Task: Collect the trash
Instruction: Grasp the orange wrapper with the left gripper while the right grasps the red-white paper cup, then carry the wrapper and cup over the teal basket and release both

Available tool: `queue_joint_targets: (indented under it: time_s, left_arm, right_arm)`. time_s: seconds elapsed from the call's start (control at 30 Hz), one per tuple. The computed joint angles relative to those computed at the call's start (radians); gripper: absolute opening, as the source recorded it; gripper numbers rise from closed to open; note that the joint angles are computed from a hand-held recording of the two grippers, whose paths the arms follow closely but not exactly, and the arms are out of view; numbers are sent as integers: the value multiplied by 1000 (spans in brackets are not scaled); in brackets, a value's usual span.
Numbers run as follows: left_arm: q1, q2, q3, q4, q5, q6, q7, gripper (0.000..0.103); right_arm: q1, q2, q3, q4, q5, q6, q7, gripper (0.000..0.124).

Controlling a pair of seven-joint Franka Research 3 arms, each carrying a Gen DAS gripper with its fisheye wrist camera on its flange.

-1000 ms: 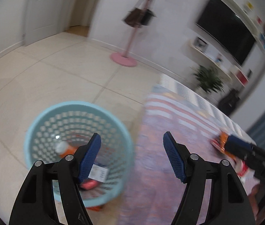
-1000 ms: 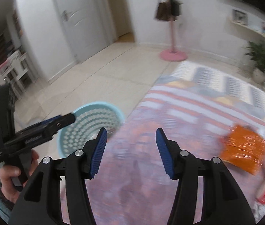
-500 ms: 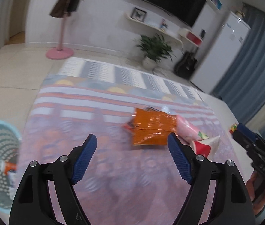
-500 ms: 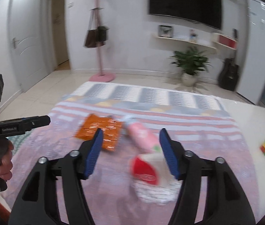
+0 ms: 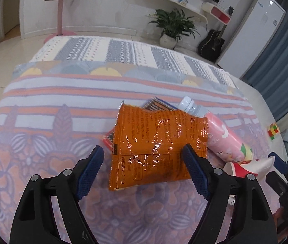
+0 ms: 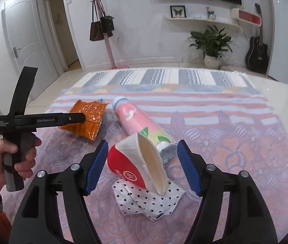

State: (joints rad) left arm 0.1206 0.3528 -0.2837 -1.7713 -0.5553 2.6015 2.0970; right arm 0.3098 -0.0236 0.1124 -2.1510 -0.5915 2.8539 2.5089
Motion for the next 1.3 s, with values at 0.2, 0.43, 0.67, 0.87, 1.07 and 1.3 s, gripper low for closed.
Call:
queue_joint_targets:
  time_s: [0.2,0.43,0.67,0.87,1.07,1.3]
  left_arm:
    - [-16,-27,0,-48,36,37,-8,52]
    - [2,-94,-7,-119,-54,52,70,27]
    - [17,-163,33,-174,-252,-5,183,10]
    - [6,-223,96,-226,-339,-34,250,6]
    - [7,-258,147,-255,-385,-57,311,5]
    - [22,-290,188,-278,-447,-88,384,3]
  right_arm:
    - [17,22,-6,0,119,22,-117,65]
    - [47,29,0,9,202,-7,-217,35]
    - [76,50,9,55,271,-44,-314,34]
    - [104,92,-6,118,250,-111,-310,35]
    - [130,127,-20,177,225,-189,-302,35]
    - [169,167,-37,261,144,-260,-242,31]
